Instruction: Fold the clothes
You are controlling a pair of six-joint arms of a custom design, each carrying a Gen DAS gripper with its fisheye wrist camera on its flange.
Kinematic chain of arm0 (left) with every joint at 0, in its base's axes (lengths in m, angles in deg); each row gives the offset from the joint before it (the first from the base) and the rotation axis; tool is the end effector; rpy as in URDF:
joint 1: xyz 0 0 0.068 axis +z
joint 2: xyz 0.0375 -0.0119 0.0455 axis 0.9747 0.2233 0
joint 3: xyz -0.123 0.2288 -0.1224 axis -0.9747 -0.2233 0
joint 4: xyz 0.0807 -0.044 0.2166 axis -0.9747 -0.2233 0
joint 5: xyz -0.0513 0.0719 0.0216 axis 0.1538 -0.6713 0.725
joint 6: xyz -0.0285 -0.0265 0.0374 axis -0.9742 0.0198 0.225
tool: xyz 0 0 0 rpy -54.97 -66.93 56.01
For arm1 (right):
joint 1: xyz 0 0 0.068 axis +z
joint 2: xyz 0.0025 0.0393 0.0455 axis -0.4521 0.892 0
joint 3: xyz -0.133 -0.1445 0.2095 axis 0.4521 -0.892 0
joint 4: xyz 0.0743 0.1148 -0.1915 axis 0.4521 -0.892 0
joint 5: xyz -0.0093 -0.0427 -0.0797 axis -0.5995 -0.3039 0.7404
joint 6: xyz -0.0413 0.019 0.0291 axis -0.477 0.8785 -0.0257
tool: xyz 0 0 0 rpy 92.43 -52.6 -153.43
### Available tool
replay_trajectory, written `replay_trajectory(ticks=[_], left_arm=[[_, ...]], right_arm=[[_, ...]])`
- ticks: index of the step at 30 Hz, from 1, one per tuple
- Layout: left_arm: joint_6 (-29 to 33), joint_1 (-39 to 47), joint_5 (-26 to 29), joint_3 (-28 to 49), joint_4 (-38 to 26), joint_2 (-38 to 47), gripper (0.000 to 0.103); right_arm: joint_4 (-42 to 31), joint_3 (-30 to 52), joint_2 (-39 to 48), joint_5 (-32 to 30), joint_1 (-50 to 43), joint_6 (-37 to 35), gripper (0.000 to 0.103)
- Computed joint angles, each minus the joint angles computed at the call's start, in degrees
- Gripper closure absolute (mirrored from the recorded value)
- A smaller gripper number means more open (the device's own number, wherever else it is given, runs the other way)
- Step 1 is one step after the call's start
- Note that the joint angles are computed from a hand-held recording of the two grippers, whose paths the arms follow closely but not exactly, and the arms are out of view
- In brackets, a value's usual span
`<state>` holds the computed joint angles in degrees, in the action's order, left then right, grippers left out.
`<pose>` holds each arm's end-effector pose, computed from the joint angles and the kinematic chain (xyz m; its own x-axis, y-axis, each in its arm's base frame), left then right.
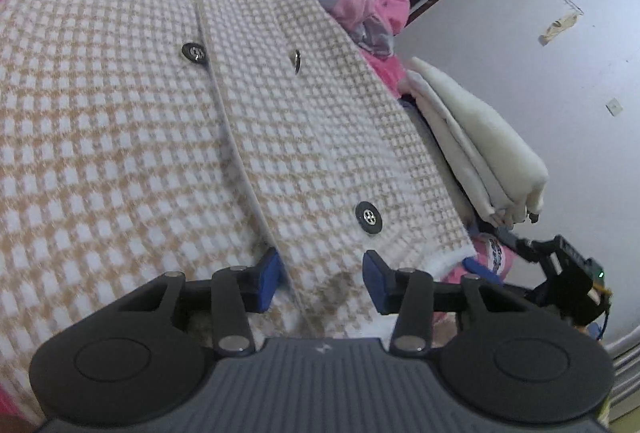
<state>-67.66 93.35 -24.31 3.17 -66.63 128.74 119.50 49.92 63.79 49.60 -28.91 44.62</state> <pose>0.2736 0.0528 0.1285 -0.8110 -0.3176 -0.4913 0.1093 0.7427 -0.6606 0.2825 0.0121 0.1025 -0.7221 0.6231 -0.3004 0.0818 0.5082 0.8573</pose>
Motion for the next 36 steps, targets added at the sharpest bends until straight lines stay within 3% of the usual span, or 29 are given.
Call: replay_trajectory(ticks=[3, 5, 8, 12, 16, 18, 22, 26, 30, 31, 32, 33, 36], left_arm=[[-3.06, -1.05, -2.31, 0.29, 0.84, 0.56, 0.065], [-5.65, -1.61, -4.02, 0.18, 1.66, 0.77, 0.078], [-8.26, -1.38, -4.64, -0.50, 2.46, 0.69, 0.084], [-8.15, -1.18, -4.77, -1.21, 1.77, -0.31, 0.084], [-8.03, -1.71, -3.57, -0.41, 0.74, -0.39, 0.063], [-8.36, -2.75, -4.30, -0.03, 0.80, -0.56, 0.061], [-9.17, -3.34, -5.57, -0.30, 1.31, -0.87, 0.064], [-9.98, -2.18, -5.21, -0.96, 2.31, -0.18, 0.079], [-12.48, -2.04, -6.58, -1.12, 2.90, 0.00, 0.086], [-13.37, -2.17, -7.02, -1.41, 3.24, -0.29, 0.088], [-14.67, -2.28, -7.21, -1.74, 3.50, -0.76, 0.091], [-16.15, -2.19, -7.01, -2.09, 3.52, -1.38, 0.092], [-20.63, -0.61, -3.48, -2.74, 3.18, -3.32, 0.095]], right_arm=[[1.83, 1.65, 4.47, -0.41, 0.65, 1.09, 0.048], [2.35, 2.96, 6.65, 0.27, 1.03, 1.79, 0.049], [4.57, 3.70, 7.96, 1.22, 1.22, 3.29, 0.049], [8.19, 1.83, 7.76, 3.44, 0.56, 4.93, 0.051], [13.63, 0.78, 11.32, 0.25, 0.06, 9.87, 0.051], [15.01, 1.20, 12.48, 0.01, 0.85, 10.97, 0.051], [23.76, -0.13, 14.32, 2.76, 0.36, 15.44, 0.051], [32.12, -1.72, 16.37, 2.27, -1.19, 18.26, 0.050], [28.08, 1.96, 18.10, 1.94, 1.61, 16.44, 0.052], [27.26, 3.36, 18.93, 1.93, 2.48, 15.88, 0.060], [25.26, 4.59, 18.86, 2.65, 3.32, 14.84, 0.081], [21.98, 5.85, 17.99, 3.58, 4.03, 13.03, 0.092], [19.62, 5.32, 13.58, 5.43, 4.00, 9.28, 0.101]])
